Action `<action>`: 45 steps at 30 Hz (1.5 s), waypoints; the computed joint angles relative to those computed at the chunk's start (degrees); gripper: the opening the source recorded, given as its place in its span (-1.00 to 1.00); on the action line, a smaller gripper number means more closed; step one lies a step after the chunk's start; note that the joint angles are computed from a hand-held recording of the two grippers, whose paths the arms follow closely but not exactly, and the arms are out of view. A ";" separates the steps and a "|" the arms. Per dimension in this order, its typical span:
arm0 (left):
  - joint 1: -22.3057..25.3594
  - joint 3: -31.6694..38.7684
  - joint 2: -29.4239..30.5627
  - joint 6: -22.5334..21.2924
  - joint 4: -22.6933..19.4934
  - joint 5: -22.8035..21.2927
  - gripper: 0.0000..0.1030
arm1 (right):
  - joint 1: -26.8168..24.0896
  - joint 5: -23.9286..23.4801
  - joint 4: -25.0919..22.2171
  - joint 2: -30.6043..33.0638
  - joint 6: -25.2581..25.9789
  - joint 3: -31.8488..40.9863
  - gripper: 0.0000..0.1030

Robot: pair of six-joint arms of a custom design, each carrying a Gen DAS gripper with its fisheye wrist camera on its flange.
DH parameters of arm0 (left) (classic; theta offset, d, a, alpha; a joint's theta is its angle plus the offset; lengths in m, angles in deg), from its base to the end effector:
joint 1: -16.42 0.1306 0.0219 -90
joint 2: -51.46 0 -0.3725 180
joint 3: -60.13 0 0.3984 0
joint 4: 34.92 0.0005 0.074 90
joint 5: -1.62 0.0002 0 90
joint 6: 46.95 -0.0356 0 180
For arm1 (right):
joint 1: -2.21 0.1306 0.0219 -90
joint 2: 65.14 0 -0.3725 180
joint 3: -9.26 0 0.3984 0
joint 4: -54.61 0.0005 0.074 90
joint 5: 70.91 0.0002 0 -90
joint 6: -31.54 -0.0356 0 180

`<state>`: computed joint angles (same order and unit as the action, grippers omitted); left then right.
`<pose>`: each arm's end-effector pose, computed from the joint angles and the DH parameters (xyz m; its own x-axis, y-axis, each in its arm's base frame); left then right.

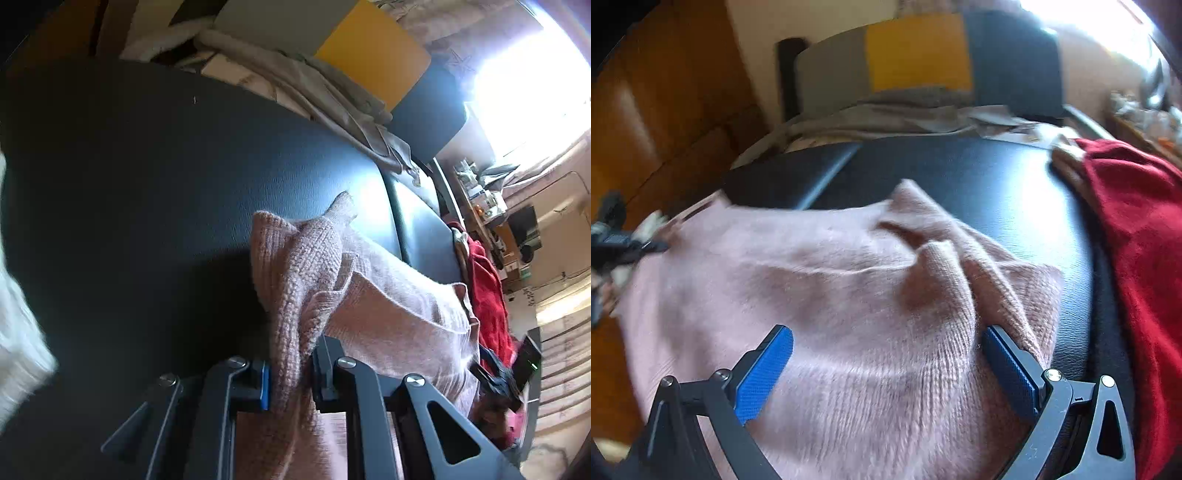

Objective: Fold clothes

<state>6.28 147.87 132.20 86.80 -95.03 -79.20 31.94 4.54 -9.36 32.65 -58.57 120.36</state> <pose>0.4151 -0.0805 0.4594 -0.7541 -0.5586 -0.3454 -0.3508 0.7872 -0.5073 0.4549 0.2695 0.5074 -0.6728 -0.3821 -0.6335 -0.6170 0.7623 0.1955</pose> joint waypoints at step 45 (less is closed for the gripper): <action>-23.43 59.49 46.73 18.67 -0.82 11.29 -0.71 | -7.08 -21.69 0.86 -7.18 11.39 -12.90 1.00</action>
<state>-17.15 207.36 178.93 105.47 -95.85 -67.92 24.85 -17.15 -8.50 25.47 -47.18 107.45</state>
